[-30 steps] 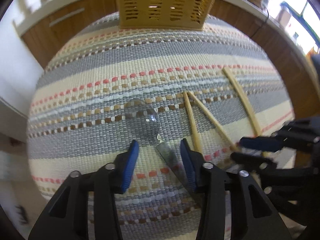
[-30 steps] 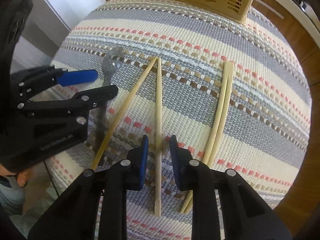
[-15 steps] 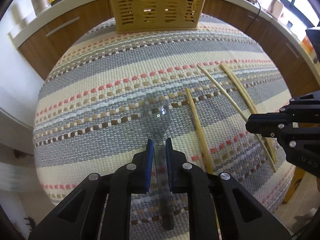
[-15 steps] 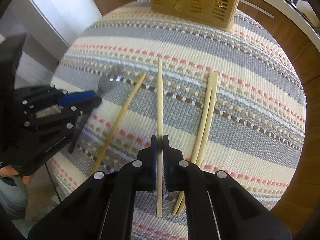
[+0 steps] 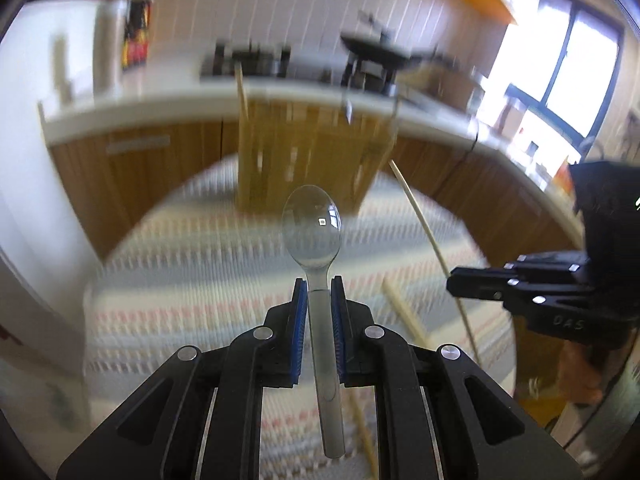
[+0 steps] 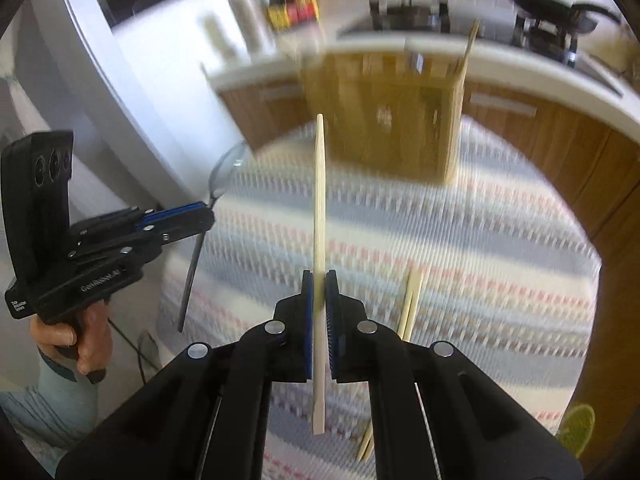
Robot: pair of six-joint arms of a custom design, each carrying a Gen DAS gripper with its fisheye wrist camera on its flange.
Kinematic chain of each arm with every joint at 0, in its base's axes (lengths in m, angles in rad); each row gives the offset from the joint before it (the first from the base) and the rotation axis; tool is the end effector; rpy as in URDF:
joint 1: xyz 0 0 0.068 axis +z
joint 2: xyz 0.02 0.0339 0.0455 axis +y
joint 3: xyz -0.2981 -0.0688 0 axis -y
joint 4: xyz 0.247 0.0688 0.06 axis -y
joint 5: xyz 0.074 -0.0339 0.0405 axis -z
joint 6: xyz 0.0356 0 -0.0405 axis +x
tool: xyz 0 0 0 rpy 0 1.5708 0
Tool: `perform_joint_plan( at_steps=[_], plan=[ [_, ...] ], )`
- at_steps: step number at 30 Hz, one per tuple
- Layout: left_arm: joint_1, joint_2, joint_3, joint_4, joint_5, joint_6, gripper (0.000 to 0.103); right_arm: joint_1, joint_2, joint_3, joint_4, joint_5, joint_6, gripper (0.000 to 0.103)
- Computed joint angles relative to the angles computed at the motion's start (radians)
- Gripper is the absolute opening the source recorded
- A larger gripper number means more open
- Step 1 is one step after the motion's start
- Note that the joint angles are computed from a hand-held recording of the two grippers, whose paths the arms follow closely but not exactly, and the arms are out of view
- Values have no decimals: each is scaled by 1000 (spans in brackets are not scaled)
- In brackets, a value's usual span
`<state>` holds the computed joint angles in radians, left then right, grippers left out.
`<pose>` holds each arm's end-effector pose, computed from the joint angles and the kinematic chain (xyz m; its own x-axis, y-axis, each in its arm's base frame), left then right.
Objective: Organize utensils
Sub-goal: 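Lift the spoon and chopstick over the yellow caddy and open both tools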
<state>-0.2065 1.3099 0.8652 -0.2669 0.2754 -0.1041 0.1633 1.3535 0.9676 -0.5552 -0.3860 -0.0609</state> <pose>0.2661 -0.0656 0.2787 -0.6772 0.0397 -0.7348 0.3303 0.9087 -0.2553 0.2644 0.0571 0.2807 -0.7735 -0.1846 -0.6063 -0.4172 0.8684 0.2679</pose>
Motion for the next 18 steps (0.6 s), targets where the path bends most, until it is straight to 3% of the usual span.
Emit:
perform_joint_plan(
  at_steps=[4,8,18],
  plan=[
    [30,-18,79,50,24,-29,10,-50,-5,61,71,-33,21,4],
    [16,-14,147,107,-14,-71,10,-71,3,124,134,-54,66,4],
    [-6,139,314,260,-86,-91,10,-125,113,249,317,-90,141,4]
  ],
)
